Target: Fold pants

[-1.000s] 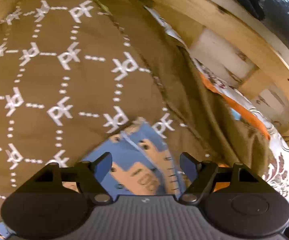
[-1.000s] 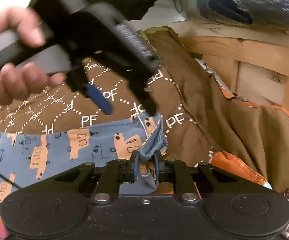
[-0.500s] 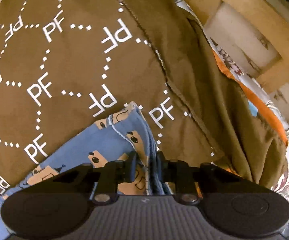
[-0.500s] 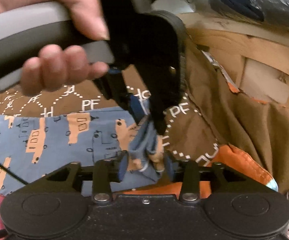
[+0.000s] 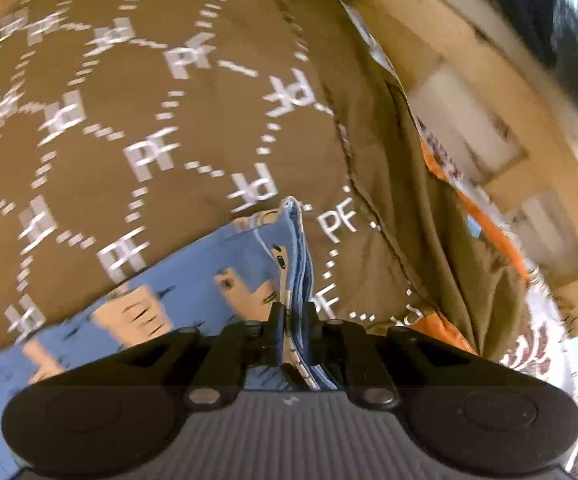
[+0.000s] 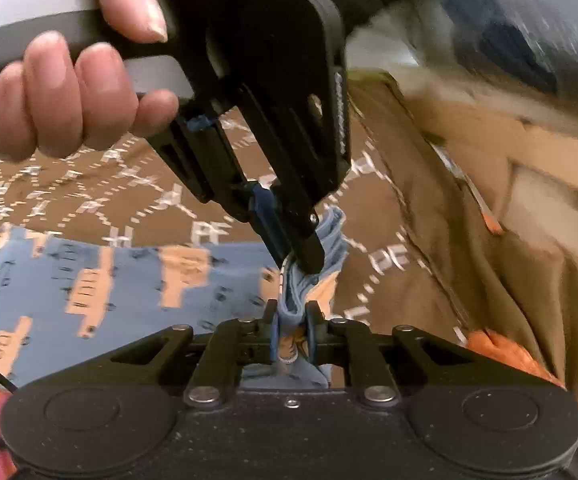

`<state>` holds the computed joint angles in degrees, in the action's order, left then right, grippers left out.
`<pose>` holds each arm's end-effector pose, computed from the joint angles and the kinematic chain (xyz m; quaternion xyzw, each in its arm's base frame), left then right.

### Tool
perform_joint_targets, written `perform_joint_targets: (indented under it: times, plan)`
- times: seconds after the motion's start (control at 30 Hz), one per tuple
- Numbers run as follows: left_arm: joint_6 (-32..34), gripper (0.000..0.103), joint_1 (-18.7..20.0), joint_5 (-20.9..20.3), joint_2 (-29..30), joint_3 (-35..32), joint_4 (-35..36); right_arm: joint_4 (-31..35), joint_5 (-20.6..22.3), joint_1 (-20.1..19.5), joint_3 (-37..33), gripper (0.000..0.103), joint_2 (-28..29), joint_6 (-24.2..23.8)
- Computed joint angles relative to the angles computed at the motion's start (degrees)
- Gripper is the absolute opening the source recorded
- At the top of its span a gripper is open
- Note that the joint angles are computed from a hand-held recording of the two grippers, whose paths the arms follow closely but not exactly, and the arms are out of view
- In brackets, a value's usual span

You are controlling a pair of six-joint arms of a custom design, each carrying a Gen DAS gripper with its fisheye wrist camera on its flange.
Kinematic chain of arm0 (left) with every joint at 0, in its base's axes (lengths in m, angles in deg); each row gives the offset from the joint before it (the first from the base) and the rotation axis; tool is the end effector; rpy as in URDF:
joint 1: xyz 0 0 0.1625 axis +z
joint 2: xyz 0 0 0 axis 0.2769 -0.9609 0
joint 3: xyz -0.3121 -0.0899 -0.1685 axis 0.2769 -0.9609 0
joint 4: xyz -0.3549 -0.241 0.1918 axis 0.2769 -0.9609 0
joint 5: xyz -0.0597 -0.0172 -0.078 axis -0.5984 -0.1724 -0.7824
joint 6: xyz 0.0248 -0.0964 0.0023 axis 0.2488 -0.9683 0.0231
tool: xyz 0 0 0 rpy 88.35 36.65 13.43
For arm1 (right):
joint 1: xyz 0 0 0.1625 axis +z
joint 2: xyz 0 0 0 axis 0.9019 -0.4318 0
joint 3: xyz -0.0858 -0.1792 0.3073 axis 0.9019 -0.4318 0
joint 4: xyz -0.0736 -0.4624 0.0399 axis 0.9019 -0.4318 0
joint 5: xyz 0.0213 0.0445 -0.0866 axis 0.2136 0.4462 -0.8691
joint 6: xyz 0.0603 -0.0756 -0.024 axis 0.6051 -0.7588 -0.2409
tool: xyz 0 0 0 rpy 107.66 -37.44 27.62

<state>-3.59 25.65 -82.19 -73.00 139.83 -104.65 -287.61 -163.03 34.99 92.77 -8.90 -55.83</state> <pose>-0.3974 -0.5559 0.0056 0.4001 0.9047 0.0711 0.1280 0.1153 -0.3033 0.1466 0.0826 -0.7282 0.5126 0.4474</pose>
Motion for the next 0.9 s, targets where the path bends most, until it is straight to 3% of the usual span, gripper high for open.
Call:
perform_joint_targets:
  times: [0.3, 0.33, 0.43, 0.57, 0.73, 0.9]
  plan:
    - [-4.01, 0.012, 7.3, -6.27, -13.01, 8.46, -1.5, 0.43, 1.25, 6.93, -2.56, 0.013, 8.43, -9.88]
    - [-4.26, 0.018, 8.51, -6.93, -14.51, 9.67, -2.08, 0.83, 1.23, 7.48, -3.04, 0.012, 9.51, -11.35]
    - [-4.08, 0.048, 11.99, -7.57, -18.22, 12.99, -3.67, 2.41, 1.31, 9.5, -4.7, 0.012, 13.17, -17.1]
    - [-3.63, 0.053, 16.28, -6.76, -20.97, 16.36, -5.73, 5.72, 0.73, 10.96, -7.38, 0.012, 17.96, -23.27]
    - [-5.66, 0.055, 20.3, -6.41, -21.19, 18.75, -9.42, 11.13, -0.07, 9.91, -8.31, 0.013, 18.79, -22.55]
    - [-5.22, 0.069, 21.66, -10.11, -21.0, 19.69, -12.98, 12.38, 0.65, 9.33, -7.89, 0.023, 17.66, -21.05]
